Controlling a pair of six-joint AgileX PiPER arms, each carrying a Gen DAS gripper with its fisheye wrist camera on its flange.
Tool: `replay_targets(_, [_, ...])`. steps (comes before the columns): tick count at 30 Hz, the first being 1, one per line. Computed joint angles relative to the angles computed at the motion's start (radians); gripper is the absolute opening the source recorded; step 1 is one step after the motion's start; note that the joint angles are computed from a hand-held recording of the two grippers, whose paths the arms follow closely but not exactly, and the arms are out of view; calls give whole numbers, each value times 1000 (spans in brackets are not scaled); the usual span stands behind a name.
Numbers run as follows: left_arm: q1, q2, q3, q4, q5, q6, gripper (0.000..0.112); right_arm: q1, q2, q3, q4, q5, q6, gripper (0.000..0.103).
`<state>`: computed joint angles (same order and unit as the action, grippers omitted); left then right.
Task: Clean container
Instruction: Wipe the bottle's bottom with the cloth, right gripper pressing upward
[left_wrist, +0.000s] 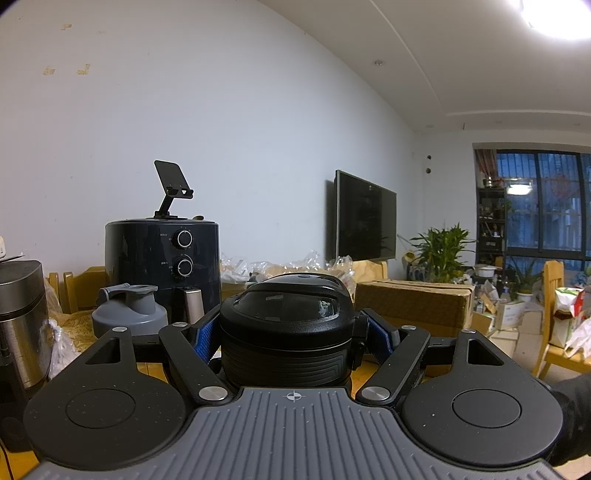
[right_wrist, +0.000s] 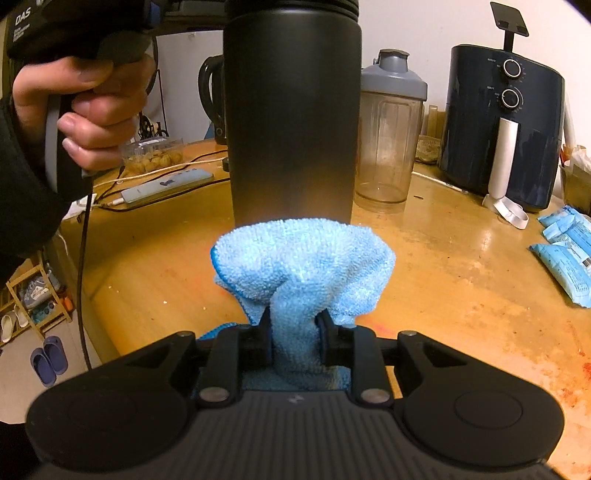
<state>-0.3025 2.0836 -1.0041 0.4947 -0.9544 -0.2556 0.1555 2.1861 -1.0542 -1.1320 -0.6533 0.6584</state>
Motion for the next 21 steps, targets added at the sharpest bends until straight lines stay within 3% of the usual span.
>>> replay_targets(21, [-5,-7,25,-17,-14,17,76,-10,-52,45,29,-48,4,11])
